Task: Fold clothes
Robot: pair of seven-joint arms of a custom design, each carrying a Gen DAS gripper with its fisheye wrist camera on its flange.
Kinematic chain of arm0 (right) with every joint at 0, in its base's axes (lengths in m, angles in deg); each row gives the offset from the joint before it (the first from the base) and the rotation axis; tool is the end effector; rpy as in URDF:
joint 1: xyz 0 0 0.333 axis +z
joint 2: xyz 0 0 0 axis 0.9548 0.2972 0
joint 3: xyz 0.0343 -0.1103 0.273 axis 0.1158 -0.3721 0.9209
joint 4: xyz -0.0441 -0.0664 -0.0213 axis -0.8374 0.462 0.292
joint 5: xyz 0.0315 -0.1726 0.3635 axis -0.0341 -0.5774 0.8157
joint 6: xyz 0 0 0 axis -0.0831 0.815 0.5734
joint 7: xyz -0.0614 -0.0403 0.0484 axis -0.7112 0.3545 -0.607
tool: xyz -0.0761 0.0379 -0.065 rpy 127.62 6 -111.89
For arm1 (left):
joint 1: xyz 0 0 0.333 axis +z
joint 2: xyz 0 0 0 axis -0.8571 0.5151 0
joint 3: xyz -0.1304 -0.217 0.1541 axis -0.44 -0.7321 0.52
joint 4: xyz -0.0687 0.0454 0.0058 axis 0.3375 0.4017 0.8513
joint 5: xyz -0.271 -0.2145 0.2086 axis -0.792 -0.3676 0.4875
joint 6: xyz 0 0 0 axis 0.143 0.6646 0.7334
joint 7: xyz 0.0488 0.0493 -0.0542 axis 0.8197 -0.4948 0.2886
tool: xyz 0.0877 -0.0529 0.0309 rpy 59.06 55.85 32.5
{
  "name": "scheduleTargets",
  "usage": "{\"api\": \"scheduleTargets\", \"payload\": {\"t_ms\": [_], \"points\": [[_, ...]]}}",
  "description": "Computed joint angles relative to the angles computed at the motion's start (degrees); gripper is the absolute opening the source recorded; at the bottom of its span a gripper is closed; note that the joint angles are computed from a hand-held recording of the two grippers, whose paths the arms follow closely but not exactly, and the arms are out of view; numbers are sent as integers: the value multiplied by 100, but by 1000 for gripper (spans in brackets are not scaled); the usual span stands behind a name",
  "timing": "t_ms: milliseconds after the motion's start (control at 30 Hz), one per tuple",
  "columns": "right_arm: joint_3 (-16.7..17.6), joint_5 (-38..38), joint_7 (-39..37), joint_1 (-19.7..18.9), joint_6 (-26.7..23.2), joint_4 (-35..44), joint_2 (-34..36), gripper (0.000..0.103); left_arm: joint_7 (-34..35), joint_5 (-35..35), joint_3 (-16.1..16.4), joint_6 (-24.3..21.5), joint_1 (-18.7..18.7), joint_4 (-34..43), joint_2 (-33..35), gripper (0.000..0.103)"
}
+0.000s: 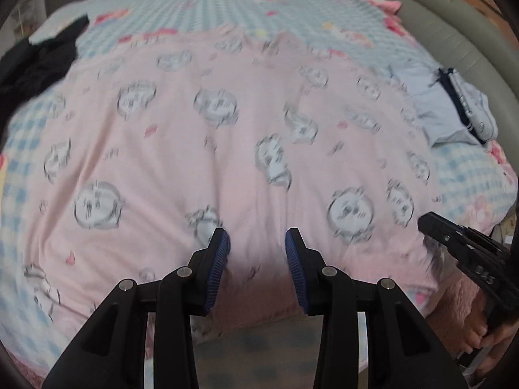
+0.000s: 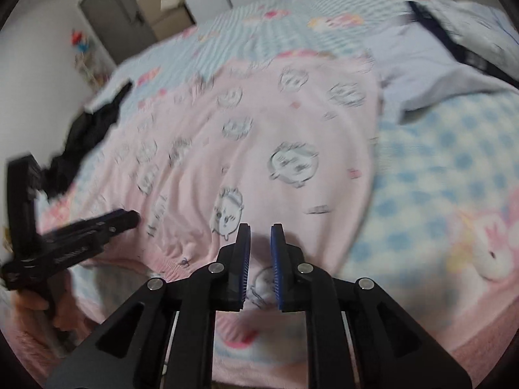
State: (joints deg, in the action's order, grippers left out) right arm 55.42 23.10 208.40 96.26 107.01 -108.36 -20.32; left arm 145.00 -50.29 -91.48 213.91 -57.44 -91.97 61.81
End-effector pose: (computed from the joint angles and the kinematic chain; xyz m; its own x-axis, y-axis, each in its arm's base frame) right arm 0.4981 0.3108 0.3979 -0.1741 -0.9648 -0.1970 -0.8282 0.2517 -0.5008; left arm 0.5862 -0.0442 0.3943 -0.3527 -0.9109 0.2143 -0.8729 0.2378 -0.4260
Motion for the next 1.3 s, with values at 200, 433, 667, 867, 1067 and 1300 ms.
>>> {"api": "scheduleTargets", "payload": {"t_ms": [200,433,667,867,1067,1300], "points": [[17,479,-195,-42,484,-751,-474,12,1721,-1855,316,-1101,442,-104,-287,41],[148,365,-855,-23,260,177,-21,20,942,-1195,333,-24,532,493,217,41],[241,1118,-2233,236,-77,1813,1211,21,-96,-782,376,-459,1087,1838,1348,41],[283,1899,-2787,357,-448,3324,2420,21,-387,-822,105,-1341,1522,3210,2456,41],[3,1937,-2600,633,-821,4467,3275,22,110,-1369,-269,-1478,1902,3503,2786,21],[-128,1910,-2597,719,-1136,5047,3673,22,76,-1417,-199,-917,1813,3350,2668,2]]}}
